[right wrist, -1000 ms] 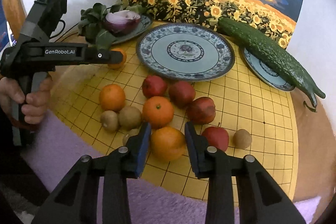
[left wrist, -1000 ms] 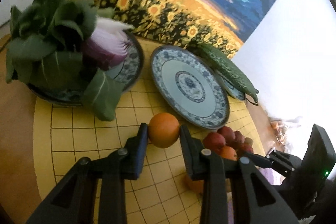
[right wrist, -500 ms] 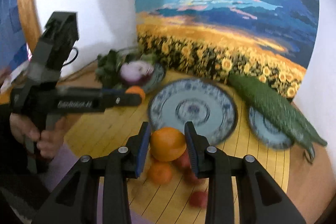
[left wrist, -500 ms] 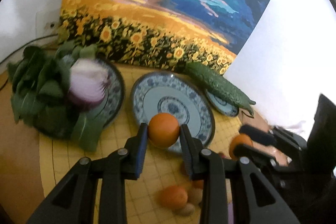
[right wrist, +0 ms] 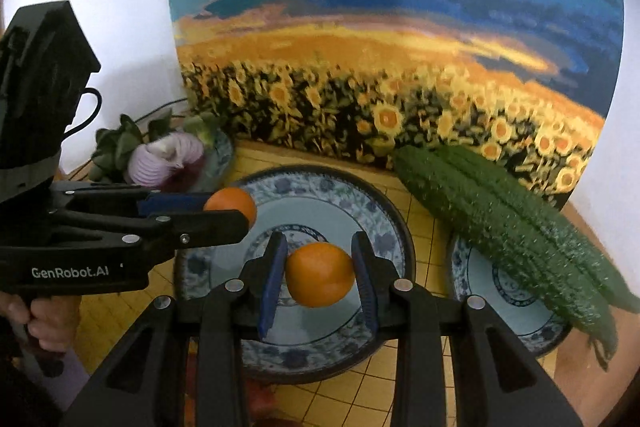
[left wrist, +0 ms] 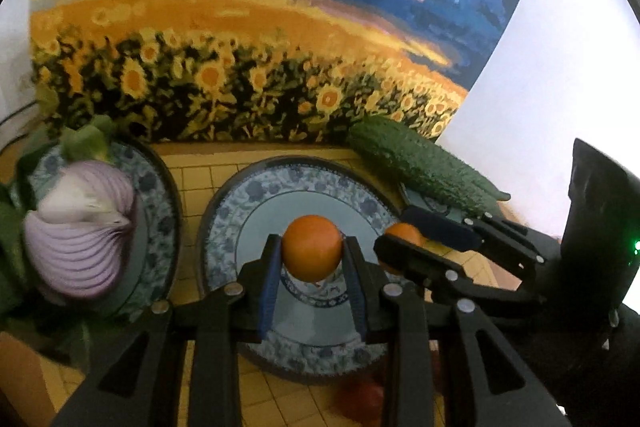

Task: Organize fruits
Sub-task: 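Lower the tangerine onto the patterned plate and open the left tool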

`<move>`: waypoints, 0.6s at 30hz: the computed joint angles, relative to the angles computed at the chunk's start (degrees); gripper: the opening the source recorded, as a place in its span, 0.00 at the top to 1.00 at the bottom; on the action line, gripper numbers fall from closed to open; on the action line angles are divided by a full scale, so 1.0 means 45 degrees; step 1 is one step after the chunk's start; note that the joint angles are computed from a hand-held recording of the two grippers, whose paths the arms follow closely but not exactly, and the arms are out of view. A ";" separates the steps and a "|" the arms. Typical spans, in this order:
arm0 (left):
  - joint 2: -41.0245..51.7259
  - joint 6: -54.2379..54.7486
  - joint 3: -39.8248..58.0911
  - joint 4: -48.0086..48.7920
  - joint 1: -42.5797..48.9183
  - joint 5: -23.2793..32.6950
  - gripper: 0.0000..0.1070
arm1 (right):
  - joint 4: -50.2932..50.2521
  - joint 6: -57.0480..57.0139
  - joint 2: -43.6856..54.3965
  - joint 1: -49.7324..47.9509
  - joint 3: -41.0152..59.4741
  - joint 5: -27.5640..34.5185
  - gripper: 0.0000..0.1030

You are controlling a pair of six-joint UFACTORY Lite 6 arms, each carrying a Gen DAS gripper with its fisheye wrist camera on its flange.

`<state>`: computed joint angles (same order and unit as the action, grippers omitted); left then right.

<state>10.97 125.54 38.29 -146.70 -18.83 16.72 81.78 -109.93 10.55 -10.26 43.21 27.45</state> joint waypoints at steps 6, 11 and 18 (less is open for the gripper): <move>0.1210 -0.0819 0.0671 0.0895 0.0318 0.0151 0.71 | 0.0710 -0.0550 0.0702 0.0134 0.0136 0.0084 0.66; 0.1678 -0.1605 0.0905 0.1707 0.0663 0.0393 0.70 | 0.0674 -0.0482 0.1229 0.0478 0.0353 -0.0077 0.66; 0.1591 -0.1890 0.0844 0.2180 0.0788 0.0403 0.70 | 0.0379 -0.0285 0.1298 0.1263 0.0454 -0.1094 0.66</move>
